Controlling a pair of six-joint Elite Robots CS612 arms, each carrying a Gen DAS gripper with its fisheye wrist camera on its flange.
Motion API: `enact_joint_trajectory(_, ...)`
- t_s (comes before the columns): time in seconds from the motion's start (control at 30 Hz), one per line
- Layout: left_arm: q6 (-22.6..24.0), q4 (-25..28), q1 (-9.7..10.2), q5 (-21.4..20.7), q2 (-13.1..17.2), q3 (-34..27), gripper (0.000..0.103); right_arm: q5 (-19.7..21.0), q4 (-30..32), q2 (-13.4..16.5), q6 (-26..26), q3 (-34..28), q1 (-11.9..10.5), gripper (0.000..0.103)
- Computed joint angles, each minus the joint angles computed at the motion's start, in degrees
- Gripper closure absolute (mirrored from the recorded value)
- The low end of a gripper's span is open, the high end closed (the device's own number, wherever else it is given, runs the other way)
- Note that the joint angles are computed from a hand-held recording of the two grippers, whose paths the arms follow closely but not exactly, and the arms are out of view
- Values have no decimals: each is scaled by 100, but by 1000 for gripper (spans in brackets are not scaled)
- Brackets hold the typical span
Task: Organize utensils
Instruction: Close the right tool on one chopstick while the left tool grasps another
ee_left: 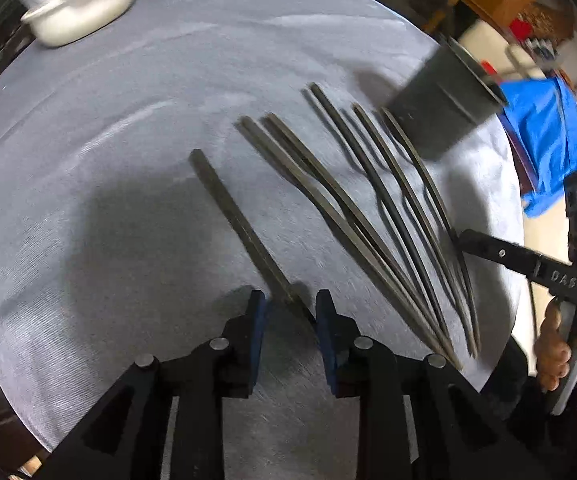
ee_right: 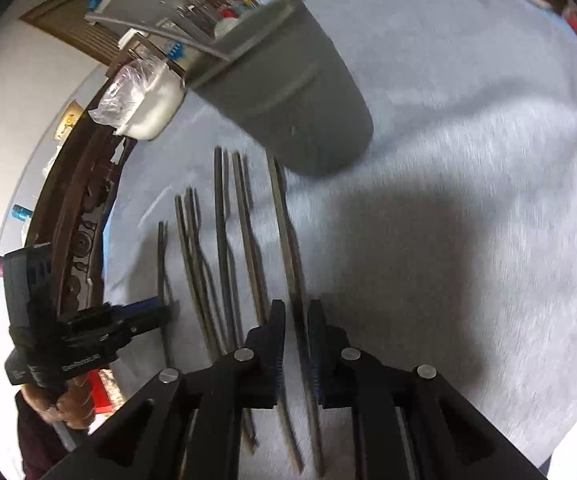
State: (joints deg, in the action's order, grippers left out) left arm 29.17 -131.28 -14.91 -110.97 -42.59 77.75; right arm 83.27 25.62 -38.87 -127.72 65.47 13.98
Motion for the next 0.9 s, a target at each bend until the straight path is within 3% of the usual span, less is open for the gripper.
enact_joint_trajectory(0.23, -736, 104, 1, 86, 170, -387, 77, 208, 203, 216, -220, -398, -3, 85)
enact_joint_trajectory(0.5, -1510, 481, -102, 301, 404, -835, 77, 688, 928, 642, -680, -1270, 70, 85)
enact_joint_trajectory(0.6, -1841, 430, -181, 427, 431, -806, 77, 787, 1121, 730, -809, -1440, 86, 93)
enact_joint_trajectory(0.73, -2151, 380, -217, 596, 390, -758, 77, 716, 981, 673, -1004, -1331, 70, 96)
enact_joint_trajectory(0.8, -2237, 339, -221, 677, 429, -817, 88, 590, 723, 560, -1002, -1137, 50, 96)
enact_joint_trajectory(0.9, -2353, 250, -228, 580, 456, -799, 94, 470, 78, 246, -1136, -637, 27, 96)
